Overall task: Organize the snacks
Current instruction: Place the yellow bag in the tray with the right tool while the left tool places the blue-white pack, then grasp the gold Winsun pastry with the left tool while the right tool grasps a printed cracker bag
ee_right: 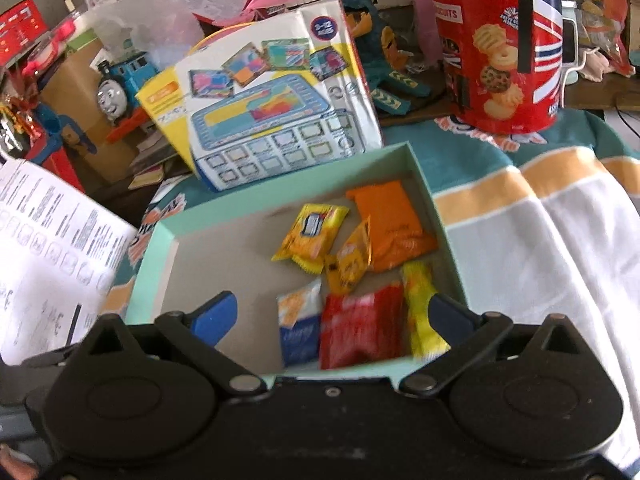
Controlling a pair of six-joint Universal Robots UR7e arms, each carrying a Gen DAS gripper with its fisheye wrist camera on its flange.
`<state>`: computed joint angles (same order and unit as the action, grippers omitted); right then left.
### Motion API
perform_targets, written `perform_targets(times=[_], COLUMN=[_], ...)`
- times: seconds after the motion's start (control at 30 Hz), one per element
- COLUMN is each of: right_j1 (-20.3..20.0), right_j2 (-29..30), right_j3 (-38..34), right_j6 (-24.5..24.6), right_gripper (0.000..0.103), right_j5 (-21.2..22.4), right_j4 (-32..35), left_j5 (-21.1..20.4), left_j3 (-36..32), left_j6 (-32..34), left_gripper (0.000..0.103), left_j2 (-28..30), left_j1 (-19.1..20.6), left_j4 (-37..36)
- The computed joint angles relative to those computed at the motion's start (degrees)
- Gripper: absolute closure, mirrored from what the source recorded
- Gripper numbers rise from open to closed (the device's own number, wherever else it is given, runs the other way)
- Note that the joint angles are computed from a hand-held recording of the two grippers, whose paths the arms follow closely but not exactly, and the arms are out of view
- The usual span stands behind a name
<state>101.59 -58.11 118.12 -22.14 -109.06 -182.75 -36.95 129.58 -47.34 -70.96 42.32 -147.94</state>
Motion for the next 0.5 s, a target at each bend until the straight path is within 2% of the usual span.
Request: perform_targets(times=[0.27, 0.5], right_j1=[1.2, 1.8], right_j2=[-3.8, -3.4], right_j3=[7.5, 12.2], right_j6=[1.6, 2.4], right_gripper=[0.0, 0.0], right_j5=[-0.2, 0.1], right_j4=[-0.1, -1.0], left_j5=[0.0, -0.9], left_j3=[7.7, 12.1], left_j6=[-12.0, -22.5], left_gripper=[0.0, 0.0], left_j2=[-10.9, -18.8], left_j1=[-4.7, -7.4], left_j4=[12.3, 24.8])
